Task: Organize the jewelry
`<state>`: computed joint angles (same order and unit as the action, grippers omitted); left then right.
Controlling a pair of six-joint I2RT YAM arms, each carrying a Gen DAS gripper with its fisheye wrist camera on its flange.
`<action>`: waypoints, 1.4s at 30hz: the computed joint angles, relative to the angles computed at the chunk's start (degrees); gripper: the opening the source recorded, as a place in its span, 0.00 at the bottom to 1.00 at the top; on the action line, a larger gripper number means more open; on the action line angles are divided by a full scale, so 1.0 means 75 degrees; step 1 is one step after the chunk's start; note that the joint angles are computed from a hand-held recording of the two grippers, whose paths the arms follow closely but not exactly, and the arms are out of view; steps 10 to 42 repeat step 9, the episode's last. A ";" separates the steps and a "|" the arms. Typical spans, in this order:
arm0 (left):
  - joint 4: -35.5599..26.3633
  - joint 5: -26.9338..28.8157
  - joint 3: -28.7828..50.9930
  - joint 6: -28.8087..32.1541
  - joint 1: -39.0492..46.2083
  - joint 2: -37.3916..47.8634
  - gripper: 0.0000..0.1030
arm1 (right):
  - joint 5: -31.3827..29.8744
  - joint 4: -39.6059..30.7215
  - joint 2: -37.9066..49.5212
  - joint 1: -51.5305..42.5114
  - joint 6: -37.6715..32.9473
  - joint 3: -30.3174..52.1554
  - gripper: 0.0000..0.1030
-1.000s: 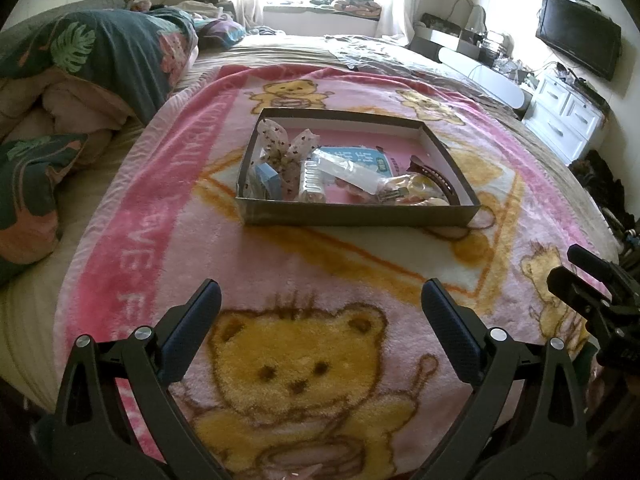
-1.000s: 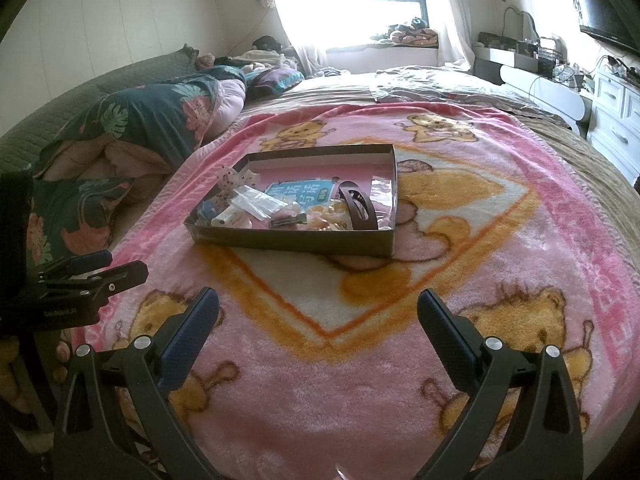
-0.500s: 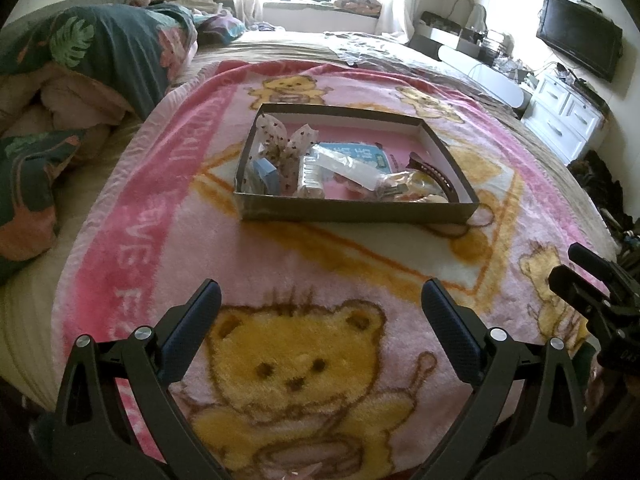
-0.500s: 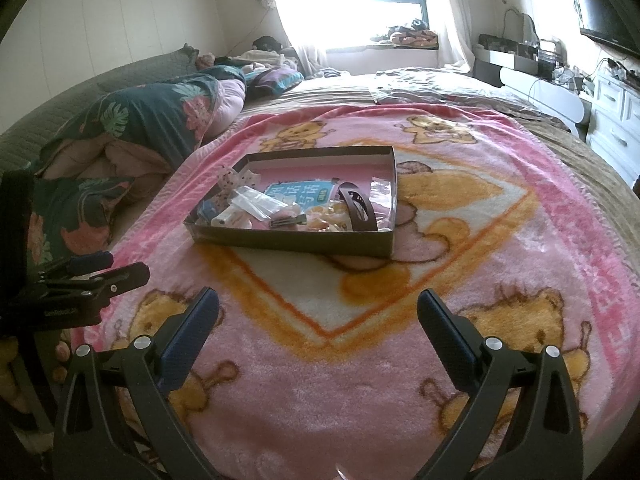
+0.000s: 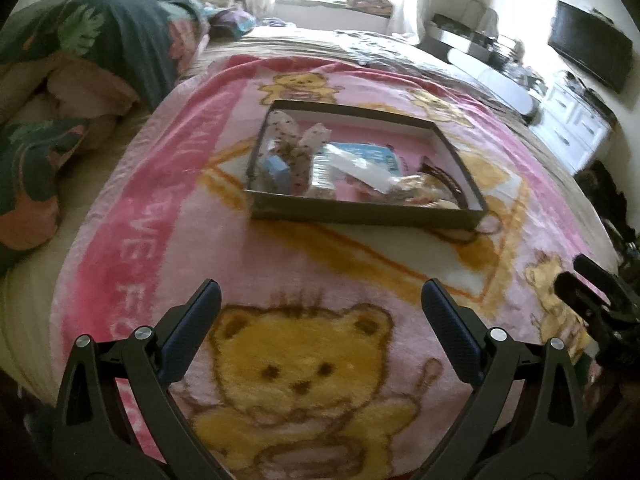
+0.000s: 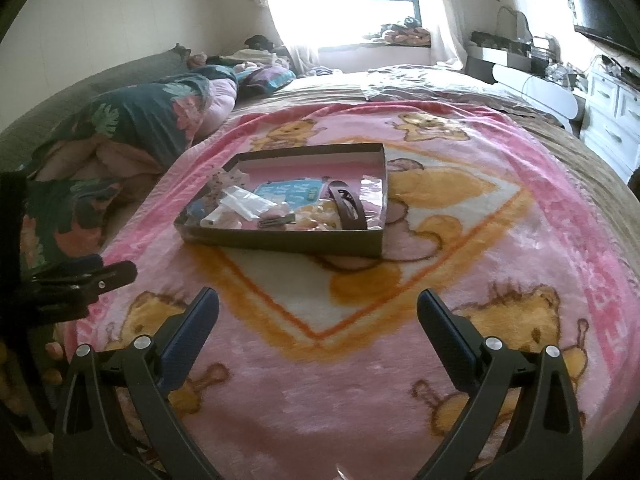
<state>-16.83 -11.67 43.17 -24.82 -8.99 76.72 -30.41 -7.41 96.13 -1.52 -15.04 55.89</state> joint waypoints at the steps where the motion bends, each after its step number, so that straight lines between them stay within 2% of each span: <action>1: 0.0033 -0.0051 -0.0005 -0.0060 0.0162 0.0070 0.91 | 0.0069 0.0029 0.0081 0.0018 0.0057 0.0068 0.96; 4: 0.0144 -0.0112 0.0060 0.0009 0.0716 0.0337 0.91 | 0.0347 0.0130 0.0687 -0.0118 0.0170 0.0561 0.96; 9: 0.0455 0.0170 0.0462 0.0282 0.2277 0.1312 0.91 | 0.1335 0.0026 0.2559 -0.0469 0.0452 0.2419 0.96; 42: 0.0455 0.0170 0.0462 0.0282 0.2277 0.1312 0.91 | 0.1335 0.0026 0.2559 -0.0469 0.0452 0.2419 0.96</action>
